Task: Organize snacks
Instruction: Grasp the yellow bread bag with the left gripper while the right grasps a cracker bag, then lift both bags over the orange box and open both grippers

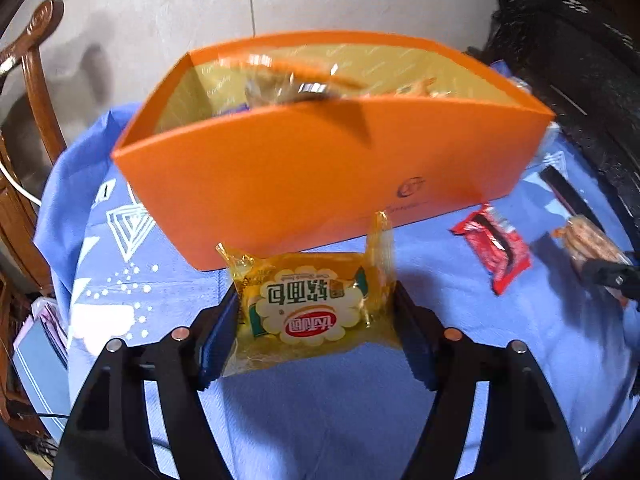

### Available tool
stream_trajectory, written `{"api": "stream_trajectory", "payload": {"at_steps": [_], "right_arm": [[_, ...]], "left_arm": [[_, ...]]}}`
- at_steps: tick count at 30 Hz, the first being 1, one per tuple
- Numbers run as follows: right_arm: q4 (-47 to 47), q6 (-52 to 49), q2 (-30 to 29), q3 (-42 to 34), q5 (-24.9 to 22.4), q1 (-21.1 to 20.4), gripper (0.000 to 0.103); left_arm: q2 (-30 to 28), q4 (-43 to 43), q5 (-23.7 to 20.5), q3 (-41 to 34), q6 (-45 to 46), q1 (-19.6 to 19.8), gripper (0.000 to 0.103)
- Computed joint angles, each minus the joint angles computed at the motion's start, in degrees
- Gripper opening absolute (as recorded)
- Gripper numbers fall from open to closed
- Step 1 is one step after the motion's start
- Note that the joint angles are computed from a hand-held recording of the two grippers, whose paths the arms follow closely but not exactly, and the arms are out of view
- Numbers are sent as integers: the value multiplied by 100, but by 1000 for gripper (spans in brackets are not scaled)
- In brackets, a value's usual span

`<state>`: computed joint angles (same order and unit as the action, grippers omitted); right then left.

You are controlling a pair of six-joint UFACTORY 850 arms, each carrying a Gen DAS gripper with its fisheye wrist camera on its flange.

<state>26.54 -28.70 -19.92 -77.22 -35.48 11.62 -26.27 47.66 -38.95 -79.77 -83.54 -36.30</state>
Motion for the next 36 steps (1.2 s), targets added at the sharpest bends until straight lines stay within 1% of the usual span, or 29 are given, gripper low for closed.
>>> {"api": "stream_trajectory", "payload": {"at_steps": [3,5,8,12,16,21,25,26,27,28,29,30,31,32,36], "right_arm": [[153,-122,114,32,-40,-2,40],[333,-273,206,45,-67,0,40],[706,-595,310,-27,-97,28,40],[1252,-1092,297,-354,-48,118,40],[1643,-1466,3,-987,49,261,40],[1807,-1576,-635,-2042,75,428,40],[1677,-1465,-1131,-2822,39,536,40],[1644,-1438,-1198,-2925,38,555,40],[1633,-1419,-1320,-3110,-37,570,43],[1571,-1355,-1384,-3221,-53,583,53],[1524,-1318,-1411,-3277,-17,598,64],[1483,-1303,-1350,-3203,179,617,76],[1616,-1465,-1240,-3036,402,618,77],[1759,-1658,-1159,-2918,497,596,77],[1557,-1523,-972,-2620,464,451,77]], "left_arm": [[293,128,-49,160,-144,-134,70],[349,224,-144,84,-288,-243,70],[538,585,-269,80,-616,-329,70],[581,1169,-417,-262,-884,-288,70],[457,1591,-470,-776,-888,-45,70],[160,1632,-439,-1387,-605,269,70],[-143,1517,-440,-1862,-186,474,70],[-201,1457,-440,-1949,-104,508,72],[-267,1331,-446,-2047,18,547,77],[-373,1148,-557,-2212,167,589,84],[-452,1090,-731,-2340,190,600,99],[-478,1167,-894,-2382,69,581,99],[-435,1321,-910,-2317,-122,558,99],[-370,1391,-840,-2219,-210,549,99],[-189,1254,-713,-1973,-182,476,99]]}}
